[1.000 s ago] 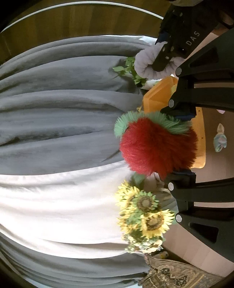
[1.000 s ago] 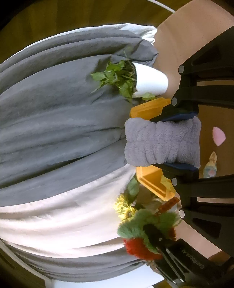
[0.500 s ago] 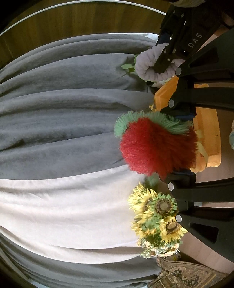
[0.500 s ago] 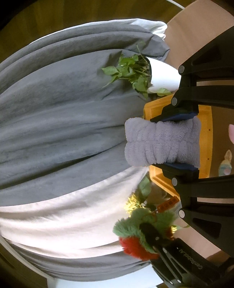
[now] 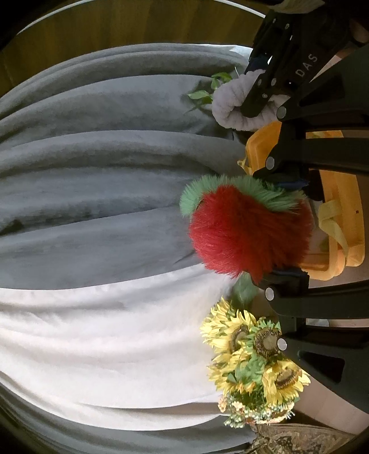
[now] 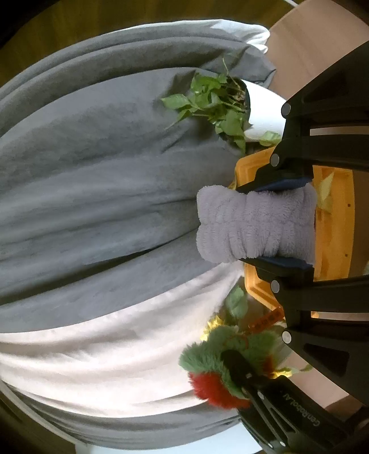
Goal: Organize soft objects
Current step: 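Lift and carry the pompom with the left tool while the right carries the towel to the crate, then open both tools over the crate, dropping the pompom and towel inside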
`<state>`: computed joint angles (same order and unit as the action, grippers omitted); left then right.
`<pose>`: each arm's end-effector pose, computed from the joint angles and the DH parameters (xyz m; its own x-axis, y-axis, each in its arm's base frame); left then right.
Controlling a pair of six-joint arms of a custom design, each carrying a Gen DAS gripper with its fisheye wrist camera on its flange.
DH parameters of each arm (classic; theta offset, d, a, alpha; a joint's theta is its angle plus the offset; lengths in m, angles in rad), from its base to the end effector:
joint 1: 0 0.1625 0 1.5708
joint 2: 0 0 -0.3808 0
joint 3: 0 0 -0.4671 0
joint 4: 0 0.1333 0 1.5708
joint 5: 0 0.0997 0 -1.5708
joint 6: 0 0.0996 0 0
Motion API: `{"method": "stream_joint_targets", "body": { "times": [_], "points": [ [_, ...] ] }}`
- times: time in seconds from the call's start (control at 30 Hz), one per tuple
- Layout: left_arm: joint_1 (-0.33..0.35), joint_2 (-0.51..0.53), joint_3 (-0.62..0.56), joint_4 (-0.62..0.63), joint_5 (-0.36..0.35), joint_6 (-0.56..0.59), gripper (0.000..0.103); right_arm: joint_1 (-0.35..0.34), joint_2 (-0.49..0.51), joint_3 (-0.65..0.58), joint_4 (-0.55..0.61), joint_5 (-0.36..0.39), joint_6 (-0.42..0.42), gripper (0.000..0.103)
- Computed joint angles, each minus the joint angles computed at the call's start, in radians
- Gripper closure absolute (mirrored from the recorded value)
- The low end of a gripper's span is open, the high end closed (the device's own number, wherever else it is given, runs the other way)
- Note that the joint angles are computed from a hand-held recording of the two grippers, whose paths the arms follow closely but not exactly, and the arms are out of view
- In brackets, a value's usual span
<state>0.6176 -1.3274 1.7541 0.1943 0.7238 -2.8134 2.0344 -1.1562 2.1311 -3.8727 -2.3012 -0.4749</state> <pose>-0.2975 -0.4664 0.2193 -0.6804 0.2856 -0.6749 0.7328 0.2587 -0.6294 0.2886 -0.4277 0.2033 -0.8007 0.1201 0.5870 -0.5330 0.3045 -0.7894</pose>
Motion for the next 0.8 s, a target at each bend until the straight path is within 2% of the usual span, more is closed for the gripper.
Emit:
{"method": "stream_joint_targets", "body": {
  "times": [0.3, 0.8],
  "points": [
    [0.058, 0.085, -0.072, 0.003, 0.037, 0.02, 0.064, -0.054, 0.032, -0.054, 0.028, 0.013, -0.009, 0.064],
    [0.142, 0.236, -0.206, 0.071, 0.083, 0.036, 0.063, -0.128, 0.083, -0.111, 0.12, 0.022, 0.025, 0.064]
  ]
}}
